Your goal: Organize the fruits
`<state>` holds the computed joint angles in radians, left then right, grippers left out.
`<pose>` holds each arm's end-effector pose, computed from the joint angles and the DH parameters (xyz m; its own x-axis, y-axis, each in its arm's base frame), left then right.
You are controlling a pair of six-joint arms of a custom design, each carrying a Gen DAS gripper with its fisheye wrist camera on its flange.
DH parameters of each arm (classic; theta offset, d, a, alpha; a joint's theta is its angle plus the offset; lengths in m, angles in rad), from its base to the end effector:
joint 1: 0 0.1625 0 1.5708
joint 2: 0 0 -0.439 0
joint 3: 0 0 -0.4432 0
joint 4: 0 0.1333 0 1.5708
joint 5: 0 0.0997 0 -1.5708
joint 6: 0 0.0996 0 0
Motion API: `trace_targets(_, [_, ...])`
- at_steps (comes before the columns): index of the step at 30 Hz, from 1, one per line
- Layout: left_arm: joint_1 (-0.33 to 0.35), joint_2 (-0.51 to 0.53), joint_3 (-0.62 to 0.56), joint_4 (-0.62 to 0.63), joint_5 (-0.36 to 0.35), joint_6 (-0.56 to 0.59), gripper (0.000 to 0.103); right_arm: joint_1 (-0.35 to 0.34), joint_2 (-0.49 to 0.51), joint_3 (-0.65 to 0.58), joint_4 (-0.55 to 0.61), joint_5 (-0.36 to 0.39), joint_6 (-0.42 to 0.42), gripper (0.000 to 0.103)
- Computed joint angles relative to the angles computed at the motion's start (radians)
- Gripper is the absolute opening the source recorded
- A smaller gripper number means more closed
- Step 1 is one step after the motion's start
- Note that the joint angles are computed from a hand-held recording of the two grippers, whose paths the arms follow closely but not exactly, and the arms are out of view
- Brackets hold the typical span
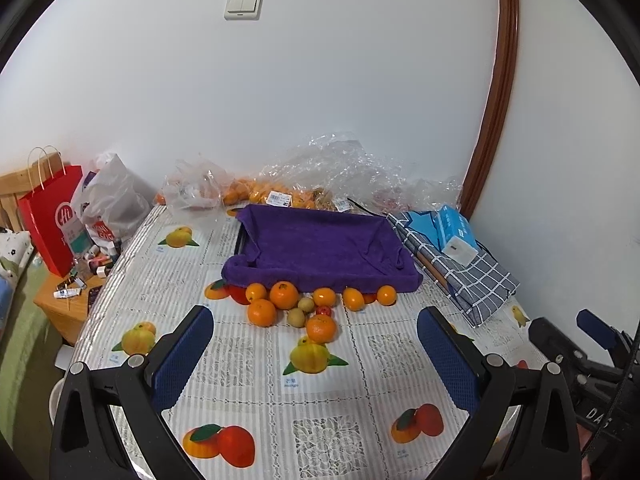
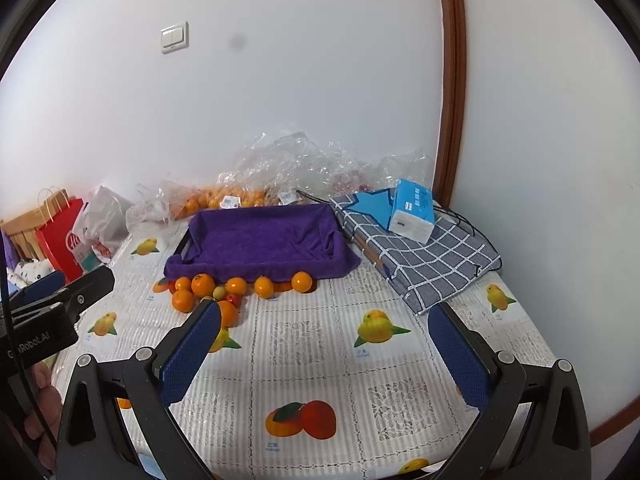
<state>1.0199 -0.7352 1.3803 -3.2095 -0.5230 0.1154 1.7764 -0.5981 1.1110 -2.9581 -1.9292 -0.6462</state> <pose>-0.2190 -0.7760 0.2469 -0.7674 -0.3012 -0.5661 0.3765 0.5030 -0.7780 0.2769 -0.8458 0.2089 -0.6969 -0.3204 0.6416 -0.6897 0.5448 -0.4770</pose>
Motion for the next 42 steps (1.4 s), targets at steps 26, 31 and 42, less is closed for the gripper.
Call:
trace_targets(26, [-0.007,0.007,-0.012,-0.032,-0.007,0.038,0.102,-0.001,-0.005,0.023,-0.040,0.040,-0.039,0.102])
trace_targets(31, [-0.004,0.018,-0.022,-0.029,-0.009,0.037,0.102,-0.002,0.010,0.009,-0.049,0.035,-0.068,0.102])
trace_targets(42, [0.030,0.045,-0.058,0.001,-0.010,0.029,0.102,-0.037,0.051,-0.062,0.073,0.106,-0.002,0.102])
